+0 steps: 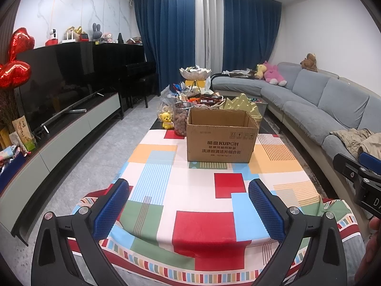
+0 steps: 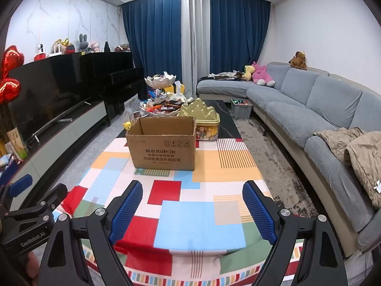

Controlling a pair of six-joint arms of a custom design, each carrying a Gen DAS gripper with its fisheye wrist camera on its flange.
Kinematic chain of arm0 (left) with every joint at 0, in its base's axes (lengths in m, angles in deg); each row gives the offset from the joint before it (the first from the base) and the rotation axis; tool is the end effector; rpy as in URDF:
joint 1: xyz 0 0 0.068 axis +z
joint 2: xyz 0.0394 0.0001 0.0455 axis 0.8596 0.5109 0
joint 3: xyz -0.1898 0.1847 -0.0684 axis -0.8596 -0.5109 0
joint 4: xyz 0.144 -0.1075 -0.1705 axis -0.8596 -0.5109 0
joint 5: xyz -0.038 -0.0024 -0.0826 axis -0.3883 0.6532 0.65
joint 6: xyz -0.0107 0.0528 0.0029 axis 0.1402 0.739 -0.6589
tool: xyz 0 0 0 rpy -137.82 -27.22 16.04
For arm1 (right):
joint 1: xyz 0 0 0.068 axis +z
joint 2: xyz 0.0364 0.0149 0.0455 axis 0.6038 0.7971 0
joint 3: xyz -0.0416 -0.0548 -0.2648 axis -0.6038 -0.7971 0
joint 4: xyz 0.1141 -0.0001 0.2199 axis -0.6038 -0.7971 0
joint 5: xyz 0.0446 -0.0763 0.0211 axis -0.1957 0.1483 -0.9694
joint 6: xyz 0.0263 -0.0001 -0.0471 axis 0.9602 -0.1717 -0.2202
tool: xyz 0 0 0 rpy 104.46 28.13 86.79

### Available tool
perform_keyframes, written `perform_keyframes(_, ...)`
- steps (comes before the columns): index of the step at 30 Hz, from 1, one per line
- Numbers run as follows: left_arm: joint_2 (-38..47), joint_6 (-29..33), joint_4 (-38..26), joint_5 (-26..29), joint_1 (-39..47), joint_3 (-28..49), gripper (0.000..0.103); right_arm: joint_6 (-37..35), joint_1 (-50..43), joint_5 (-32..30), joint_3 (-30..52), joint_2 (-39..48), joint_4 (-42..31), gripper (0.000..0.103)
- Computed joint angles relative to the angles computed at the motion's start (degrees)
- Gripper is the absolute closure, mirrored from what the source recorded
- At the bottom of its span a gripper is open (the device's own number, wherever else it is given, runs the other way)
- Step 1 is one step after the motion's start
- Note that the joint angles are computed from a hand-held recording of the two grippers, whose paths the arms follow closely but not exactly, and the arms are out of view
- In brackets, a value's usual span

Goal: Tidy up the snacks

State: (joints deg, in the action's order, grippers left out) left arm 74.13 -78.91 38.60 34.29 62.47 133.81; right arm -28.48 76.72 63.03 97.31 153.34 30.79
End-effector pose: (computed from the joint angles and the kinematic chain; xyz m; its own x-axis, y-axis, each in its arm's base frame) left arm 0.2077 0.0090 0.3395 -0.5311 0.0374 -0.8465 0.0451 0.9989 0.0158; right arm 0.1783 0.1197 0.3324 -0.5077 0.0396 -0.8606 0.0778 0.9970 0.0000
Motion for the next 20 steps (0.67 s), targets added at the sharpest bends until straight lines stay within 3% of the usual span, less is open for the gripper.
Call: perform_keyframes(20,-0.28,0.0,0.12,0.08,0.13,-0.33,0.0,-0.2,-0.19,-0.14,-0.1,-0.22,-0.01,0.016)
